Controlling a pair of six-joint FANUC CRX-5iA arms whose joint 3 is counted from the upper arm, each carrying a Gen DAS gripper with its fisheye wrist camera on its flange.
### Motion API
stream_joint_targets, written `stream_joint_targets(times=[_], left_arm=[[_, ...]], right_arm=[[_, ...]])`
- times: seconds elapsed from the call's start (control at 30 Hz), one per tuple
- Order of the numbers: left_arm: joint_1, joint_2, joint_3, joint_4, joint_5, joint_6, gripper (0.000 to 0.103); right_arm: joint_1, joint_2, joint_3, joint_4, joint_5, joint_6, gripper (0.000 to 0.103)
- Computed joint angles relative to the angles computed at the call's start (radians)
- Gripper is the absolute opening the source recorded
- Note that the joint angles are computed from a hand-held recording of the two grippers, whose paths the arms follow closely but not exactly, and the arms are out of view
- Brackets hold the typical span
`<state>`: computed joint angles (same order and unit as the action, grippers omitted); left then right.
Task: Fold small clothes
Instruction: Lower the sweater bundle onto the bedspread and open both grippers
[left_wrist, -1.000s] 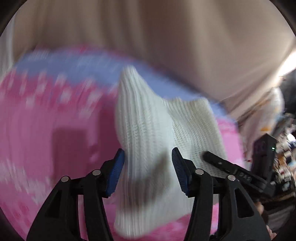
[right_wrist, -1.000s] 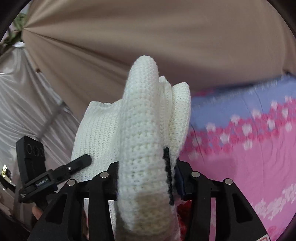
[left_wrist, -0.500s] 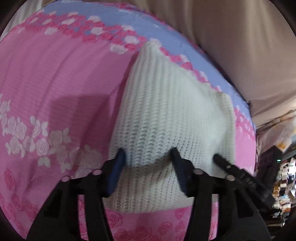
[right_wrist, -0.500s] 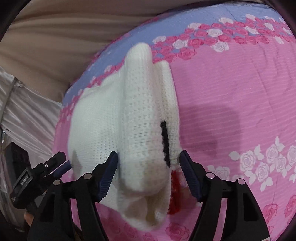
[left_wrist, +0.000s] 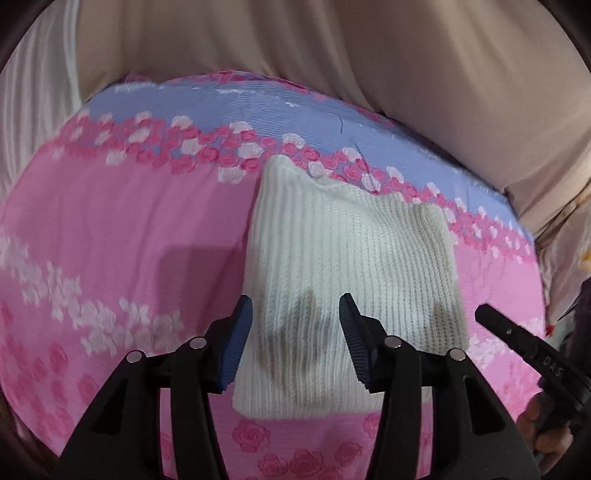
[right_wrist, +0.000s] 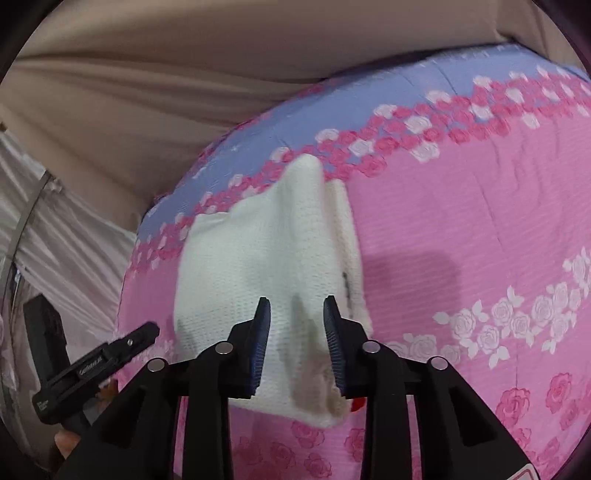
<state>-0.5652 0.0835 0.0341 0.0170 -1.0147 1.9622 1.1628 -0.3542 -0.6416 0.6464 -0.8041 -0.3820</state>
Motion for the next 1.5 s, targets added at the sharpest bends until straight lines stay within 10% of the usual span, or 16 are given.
stream_joint_targets(times=[0.2, 0.47, 0.67, 0.8, 0.93, 1.07, 1.17, 1.3, 1.37, 1.5], left_arm=[[0.026, 0.115, 0.034, 0.002, -0.052, 0.022, 0.061], [0.016, 0.057, 0.063, 0.035, 0.013, -0.041, 0.059], [0.025, 0.26, 0.212, -0.011, -0.101, 0.005, 0.065], [0.076, 0.161, 0.085, 0.103, -0.023, -0.009, 0.064], [0.04, -0.007, -0.032, 0.052, -0.016, -0.031, 0.068], [0.028, -0.106, -0.19, 0.109, -0.032, -0.01, 0.072], [0.052, -0.11, -0.293, 0.182, -0.001, 0.065, 0.066], [0.093, -0.105, -0.332, 0.226, 0.053, 0.101, 0.014], [0.113, -0.113, -0.327, 0.227, 0.06, 0.118, 0.014], [0.101, -0.072, -0.276, 0.142, -0.011, 0.133, 0.014]], right_arm=[[-0.122, 0.233, 0.198, -0.254, -0.058, 0.463, 0.0], [-0.194, 0.155, 0.208, -0.197, 0.008, 0.503, 0.0], [-0.409, 0.391, 0.376, -0.454, -0.01, 0.779, 0.0], [-0.441, 0.365, 0.376, -0.475, -0.031, 0.746, 0.001], [-0.303, 0.091, 0.177, -0.328, 0.059, 0.591, 0.01], [-0.021, -0.144, -0.025, -0.211, -0.016, 0.263, 0.052], [0.126, -0.196, -0.14, -0.168, 0.05, 0.008, 0.052], [0.096, -0.121, -0.162, -0.147, 0.186, -0.059, 0.034], [0.07, -0.094, -0.143, -0.142, 0.207, -0.042, 0.012], [0.099, -0.15, -0.163, 0.045, 0.15, -0.182, 0.008]])
